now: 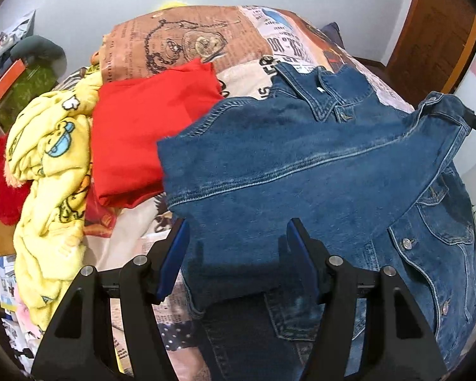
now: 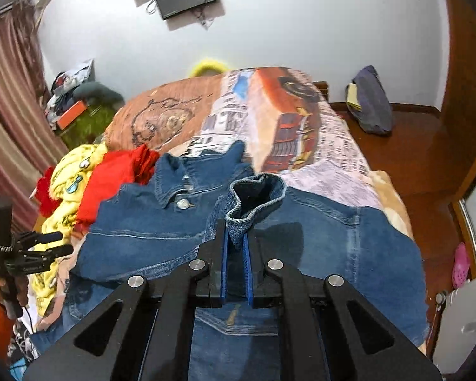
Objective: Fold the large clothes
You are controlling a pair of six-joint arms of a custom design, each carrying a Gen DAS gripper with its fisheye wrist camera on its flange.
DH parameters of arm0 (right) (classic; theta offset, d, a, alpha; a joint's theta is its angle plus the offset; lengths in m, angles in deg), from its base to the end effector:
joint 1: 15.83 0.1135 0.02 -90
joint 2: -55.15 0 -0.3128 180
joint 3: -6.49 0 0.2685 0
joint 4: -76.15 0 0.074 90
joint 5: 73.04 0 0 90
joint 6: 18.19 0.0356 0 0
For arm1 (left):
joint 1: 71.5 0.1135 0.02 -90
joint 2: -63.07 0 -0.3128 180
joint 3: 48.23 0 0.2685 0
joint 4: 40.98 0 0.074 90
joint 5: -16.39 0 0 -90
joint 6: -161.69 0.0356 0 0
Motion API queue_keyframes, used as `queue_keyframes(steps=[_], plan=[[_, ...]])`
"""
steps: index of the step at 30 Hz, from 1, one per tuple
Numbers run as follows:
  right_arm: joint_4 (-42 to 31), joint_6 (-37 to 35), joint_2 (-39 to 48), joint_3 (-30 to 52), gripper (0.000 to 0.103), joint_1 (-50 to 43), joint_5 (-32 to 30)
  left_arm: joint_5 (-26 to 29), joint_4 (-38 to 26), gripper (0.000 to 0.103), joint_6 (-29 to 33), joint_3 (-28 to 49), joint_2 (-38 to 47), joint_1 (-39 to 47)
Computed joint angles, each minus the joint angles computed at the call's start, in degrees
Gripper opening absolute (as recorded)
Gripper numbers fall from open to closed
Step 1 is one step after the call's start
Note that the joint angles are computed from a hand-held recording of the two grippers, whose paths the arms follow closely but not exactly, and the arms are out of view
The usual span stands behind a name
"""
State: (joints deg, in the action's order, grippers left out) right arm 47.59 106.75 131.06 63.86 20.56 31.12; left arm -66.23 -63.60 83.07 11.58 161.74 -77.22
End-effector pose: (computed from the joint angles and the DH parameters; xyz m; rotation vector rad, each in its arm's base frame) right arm 0.2244 0.1545 0.2520 0.0860 2.3804 0.3049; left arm 0.3263 -0.0373 0.1582 0.4345 2.5995 -0.1367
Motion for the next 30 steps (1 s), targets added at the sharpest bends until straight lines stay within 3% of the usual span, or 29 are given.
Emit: queue_keyframes(steps=[8,15,21,25,30], plan=[[2.61,1.83,1.89,-6.2,0.007,-3.77,-4.91,-3.08,1.09,0.063,-0.07,0.46,5.57,-3.48],[6.03,3.8,2.88,-12.01,0.007,-5.34,-8.19,-0.98,2.53,0.066,-1.1,0.0,7.57,-2.23],[5.93,4.55,2.04,-12.85,0.008,-5.01,-7.76,-1.5,2.35,0.066,-1.09,-0.94,5.87,-2.31],[2.39,2.78,-3.01,-10.63,0.008,-4.8,-5.63,-1.62,2.05,0.066,-0.77,-0.91,3.21,-2.33],[0.25,1.41,-3.36,-9.68,0.008,-4.78,-3.49,-1.46,1.53,0.066,-1.04,-0.03,4.1,-2.83]])
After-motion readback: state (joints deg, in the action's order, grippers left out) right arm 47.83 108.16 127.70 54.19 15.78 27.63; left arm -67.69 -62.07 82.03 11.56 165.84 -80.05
